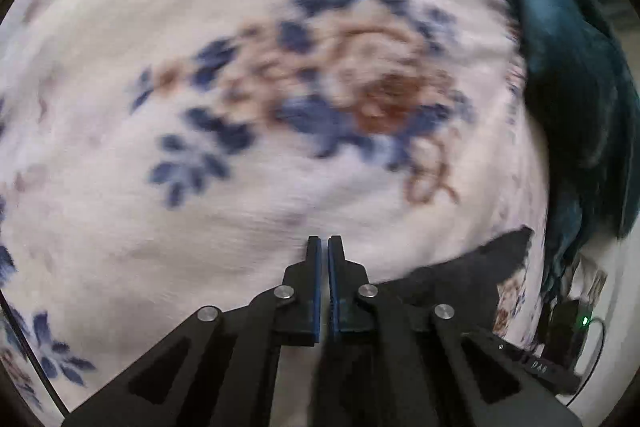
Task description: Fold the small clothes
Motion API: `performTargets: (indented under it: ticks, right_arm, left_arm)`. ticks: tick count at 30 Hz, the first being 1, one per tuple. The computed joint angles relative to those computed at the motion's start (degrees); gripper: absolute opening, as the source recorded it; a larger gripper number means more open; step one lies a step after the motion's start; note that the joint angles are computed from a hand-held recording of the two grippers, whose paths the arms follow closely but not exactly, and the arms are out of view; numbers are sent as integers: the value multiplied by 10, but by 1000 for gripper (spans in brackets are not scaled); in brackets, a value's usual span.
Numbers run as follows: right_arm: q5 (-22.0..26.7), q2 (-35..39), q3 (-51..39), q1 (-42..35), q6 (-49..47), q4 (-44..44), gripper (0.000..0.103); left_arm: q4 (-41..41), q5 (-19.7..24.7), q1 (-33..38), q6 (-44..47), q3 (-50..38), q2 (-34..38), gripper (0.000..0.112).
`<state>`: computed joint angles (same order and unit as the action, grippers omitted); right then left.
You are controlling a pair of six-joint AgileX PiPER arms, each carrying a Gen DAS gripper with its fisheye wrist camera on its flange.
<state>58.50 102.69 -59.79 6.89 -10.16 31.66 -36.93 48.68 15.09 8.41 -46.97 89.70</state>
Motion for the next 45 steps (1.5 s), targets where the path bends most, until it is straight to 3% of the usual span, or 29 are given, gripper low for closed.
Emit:
performTargets:
  ticks: [4,5,6,8,11,13,14,15,17,18,21,22,25,27,28,30,33,35,37,38,41,43,45]
  right_arm:
    - [10,19,-43,39,35,-52,43]
    - [19,16,-52,44,40,-62,43]
    - [25,10,-58,45,44,-68,43]
    - [36,-1,-61,41,47,-66,43]
    - [56,-23,-47,26,42,-48,43]
    - [63,-40,-29,24,39,-49,43]
    - [62,-42,-25,28,42,-53,43]
    - [56,-41,-21,38,51,-58,43]
    - [59,-53,-12,29,42,-64,43]
    - [56,-54,-10,31,43,-64,43]
    - [53,-54,-7,31,41,-59,43]
    - [58,-59,-2,23,37,-63,43]
    - [82,-78,10,3,26,-67,43]
    - [89,-89,13,5,26,-72,43]
    - [93,-97,16,5,25,-75,43]
    - [101,-110,25,4,27,-77,43]
    - [106,-119,44,-1,27,-72,43]
    - [99,-120,56,7,33,-71,44]
    - [86,-126,70,15,39,-73,44]
    - [79,-129,74,19,44,-77,44]
    - [70,-132,80,21,54,-78,44]
    - [65,-131,85,18,51,-72,44]
    - [68,-130,87,12,44,-69,44]
  left_arm:
    - [-93,108,70,88,10,-32,8]
    - [-100,124,71,95,16,-51,18]
    - [-108,141,68,100,27,-77,39]
    - [-116,164,55,100,48,-114,65]
    - [-129,115,-11,86,101,-131,62]
    - [-195,77,-20,137,151,-140,51]
    - [-252,89,-1,184,172,-135,17]
    - [-303,124,23,217,176,-121,11]
    - [-335,160,54,231,190,-129,11]
    - [-317,149,60,213,193,-140,11]
    - [-161,24,2,153,195,-160,15]
    - [-118,11,-17,116,193,-186,16]
    - [-92,77,-8,64,163,-208,33]
    - [-90,119,10,63,157,-234,59]
    - [-79,130,8,44,160,-261,65]
    - [-72,119,-16,22,179,-272,66]
    - [-57,60,-116,-46,208,-265,64]
    - [-57,-12,-200,-102,227,-287,62]
    - [-139,-46,-222,-68,246,-316,46]
    - [-196,-35,-199,-20,257,-322,34]
    - [-324,79,-43,114,323,-334,33]
    - [-303,69,35,189,363,-286,37]
    - [-230,70,98,212,357,-243,48]
